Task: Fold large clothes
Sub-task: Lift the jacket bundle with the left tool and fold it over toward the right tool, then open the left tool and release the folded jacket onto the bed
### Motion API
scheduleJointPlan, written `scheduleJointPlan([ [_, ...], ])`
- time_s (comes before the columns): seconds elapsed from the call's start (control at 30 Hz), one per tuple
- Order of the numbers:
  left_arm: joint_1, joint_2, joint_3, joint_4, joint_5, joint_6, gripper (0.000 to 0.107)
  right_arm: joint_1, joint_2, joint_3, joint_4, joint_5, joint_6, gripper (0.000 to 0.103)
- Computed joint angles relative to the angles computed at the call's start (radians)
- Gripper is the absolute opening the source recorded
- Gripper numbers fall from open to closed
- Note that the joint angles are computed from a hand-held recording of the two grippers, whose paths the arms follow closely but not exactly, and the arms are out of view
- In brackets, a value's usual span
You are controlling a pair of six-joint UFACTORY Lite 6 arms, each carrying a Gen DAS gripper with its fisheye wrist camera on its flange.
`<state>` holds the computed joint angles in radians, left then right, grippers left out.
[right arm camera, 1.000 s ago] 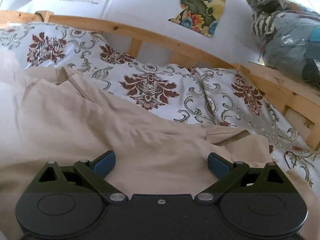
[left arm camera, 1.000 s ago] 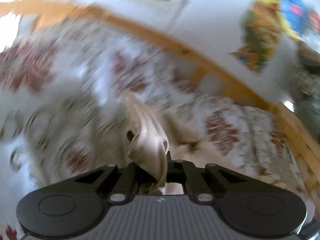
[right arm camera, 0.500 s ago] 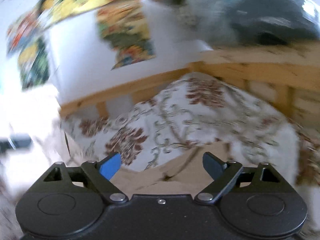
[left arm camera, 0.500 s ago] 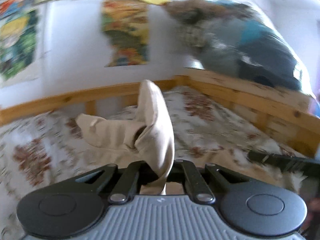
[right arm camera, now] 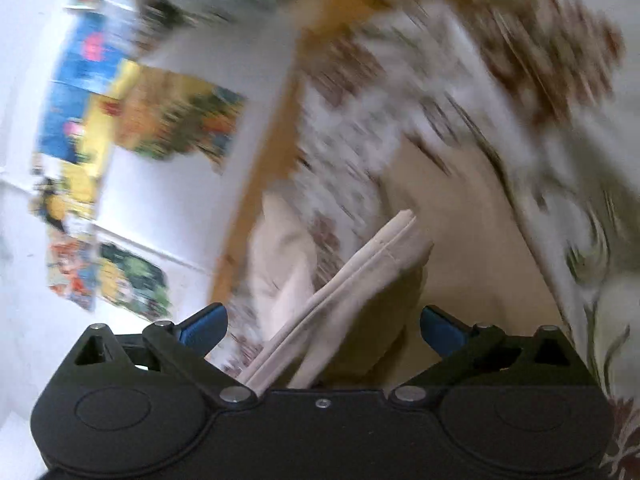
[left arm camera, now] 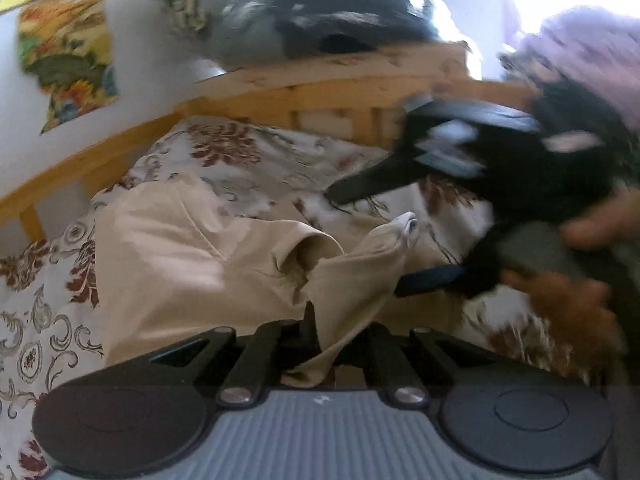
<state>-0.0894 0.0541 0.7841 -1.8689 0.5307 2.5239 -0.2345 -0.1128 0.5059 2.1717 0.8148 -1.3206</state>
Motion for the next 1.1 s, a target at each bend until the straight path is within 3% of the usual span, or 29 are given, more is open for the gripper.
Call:
scheduleJointPlan([
  [0.1, 0.029, -0.03, -0.065, 0.028, 0.042, 0.034, 0.002, 0.056, 0.075, 0.062, -0.006, -0.094, -0.034, 0.097],
  [0.27, 0.038, -0.093, -0.155, -0.017, 0.054, 0.156, 0.002, 0.083, 0.085, 0.073, 0.029, -0.028, -0.148, 0.09],
  [0.37, 0.028, -0.106, -0.169, -0.046, 0.046, 0.166, 0.002, 0.097, 0.07, 0.078, 0.004, -0.031, -0.169, 0.076],
  [0.47, 0.009, -0.096, -0.152, -0.067, 0.026, 0.172, 0.002, 0.132, 0.079, 0.117, -0.005, -0.101, -0.195, 0.046],
  [0.5, 0.003, -0.094, -0.148, -0.076, 0.017, 0.181, 0.002, 0.144, 0.082, 0.129, -0.006, -0.139, -0.212, 0.021],
  [0.53, -0.002, -0.097, -0.144, -0.072, 0.006, 0.175, 0.003, 0.156, 0.095, 0.143, 0.011, -0.168, -0.251, 0.01],
  [0.63, -0.003, -0.11, -0.14, -0.041, -0.006, 0.124, 0.01, 0.166, 0.141, 0.167, 0.053, -0.169, -0.339, 0.006],
  [0.7, 0.023, -0.109, -0.116, 0.076, 0.025, -0.009, 0.036, 0.189, 0.145, 0.169, 0.12, -0.185, -0.425, 0.006],
  [0.8, 0.118, -0.148, -0.122, 0.208, 0.148, -0.155, 0.077, 0.197, 0.139, 0.156, 0.173, -0.196, -0.48, 0.006],
  [0.93, 0.303, -0.229, -0.155, 0.276, 0.307, -0.194, 0.081, 0.189, 0.139, 0.151, 0.205, -0.217, -0.494, 0.006],
  [1.1, 0.438, -0.18, -0.091, 0.18, 0.284, -0.238, 0.089, 0.221, 0.117, 0.144, 0.347, -0.295, -0.627, 0.005],
])
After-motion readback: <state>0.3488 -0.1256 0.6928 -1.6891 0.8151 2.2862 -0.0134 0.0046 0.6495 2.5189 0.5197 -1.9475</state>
